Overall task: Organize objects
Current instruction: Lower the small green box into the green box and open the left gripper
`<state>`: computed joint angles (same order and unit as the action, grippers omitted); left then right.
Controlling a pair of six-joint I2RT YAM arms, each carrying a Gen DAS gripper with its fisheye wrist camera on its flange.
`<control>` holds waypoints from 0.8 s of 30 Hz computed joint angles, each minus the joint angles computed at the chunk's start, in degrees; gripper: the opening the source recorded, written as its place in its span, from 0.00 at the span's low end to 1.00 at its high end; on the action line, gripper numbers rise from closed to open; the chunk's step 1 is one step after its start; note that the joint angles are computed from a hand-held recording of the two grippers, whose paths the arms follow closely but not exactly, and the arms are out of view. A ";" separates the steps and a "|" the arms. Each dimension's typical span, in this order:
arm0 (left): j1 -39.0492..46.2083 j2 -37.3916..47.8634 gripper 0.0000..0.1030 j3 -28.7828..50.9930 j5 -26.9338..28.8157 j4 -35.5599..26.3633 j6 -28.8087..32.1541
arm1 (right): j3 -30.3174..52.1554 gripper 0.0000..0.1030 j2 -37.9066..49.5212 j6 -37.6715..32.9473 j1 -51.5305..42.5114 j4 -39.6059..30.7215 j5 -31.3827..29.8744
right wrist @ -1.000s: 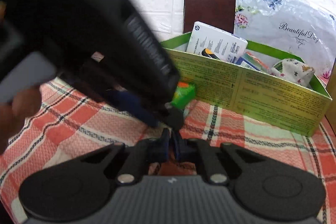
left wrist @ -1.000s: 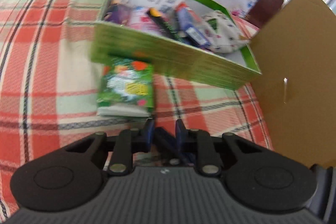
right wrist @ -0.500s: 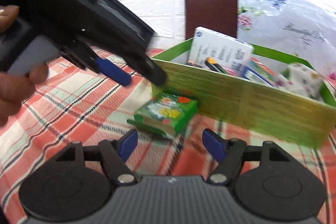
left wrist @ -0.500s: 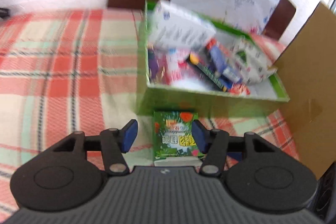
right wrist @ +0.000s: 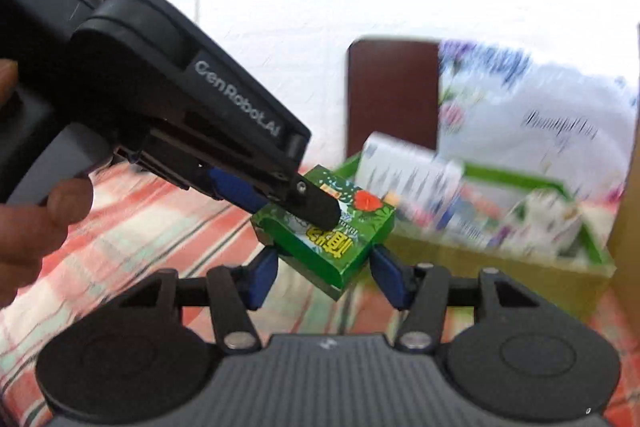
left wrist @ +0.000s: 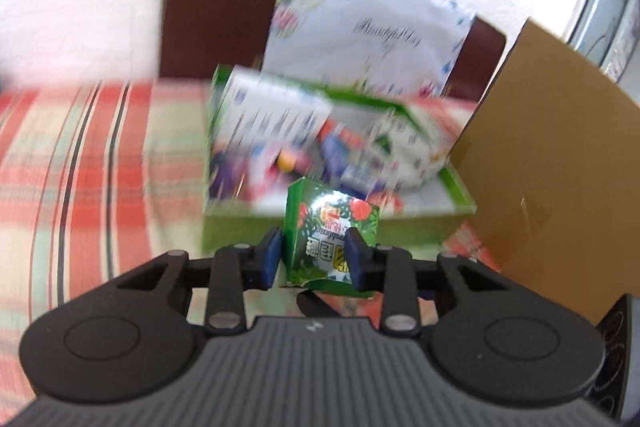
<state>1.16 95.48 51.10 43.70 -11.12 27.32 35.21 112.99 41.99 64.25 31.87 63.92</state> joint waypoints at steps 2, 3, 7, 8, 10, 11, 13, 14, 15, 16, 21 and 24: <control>-2.93 0.65 0.35 1.90 -0.74 1.53 -2.71 | -1.18 0.51 -1.33 -2.74 -3.00 1.54 -0.29; -4.50 1.22 0.35 2.67 -1.33 2.85 -4.28 | -2.13 0.51 -1.90 -4.35 -4.86 3.58 -0.76; -12.90 4.98 0.45 5.50 -9.56 10.29 -9.03 | -2.36 0.63 -1.13 -11.51 -15.82 10.28 -6.39; -15.27 6.34 0.50 6.14 -14.20 12.77 -8.97 | -0.86 0.68 0.22 -12.62 -18.72 10.37 -7.54; -19.37 8.98 0.50 7.15 -26.17 16.71 -10.34 | 2.93 0.68 1.54 -10.36 -23.07 4.08 -9.77; -19.77 9.57 0.50 8.00 -28.11 15.96 -11.48 | 3.29 0.66 0.84 -7.67 -24.17 1.18 -11.53; -17.78 8.86 0.51 7.91 -24.22 14.74 -12.45 | -1.74 0.69 -0.67 -4.57 -23.25 7.92 -12.36; -17.24 7.65 0.53 6.29 -23.53 16.13 -11.96 | -3.42 0.71 -0.97 -3.37 -21.91 9.58 -11.07; -17.20 6.38 0.57 4.34 -24.70 18.18 -11.10 | -4.20 0.71 -1.40 -1.65 -20.43 8.50 -9.37; -17.60 5.30 0.59 2.77 -26.60 19.76 -10.57 | -4.86 0.71 -1.81 0.43 -18.97 7.20 -8.02; -17.96 0.90 0.59 -2.13 -28.20 20.89 -9.39 | -7.81 0.71 -5.96 18.35 -10.28 -3.98 -1.24; -17.59 -2.09 0.61 -5.59 -28.75 21.84 -8.95 | -7.76 0.71 -8.54 29.09 -6.63 -15.34 0.97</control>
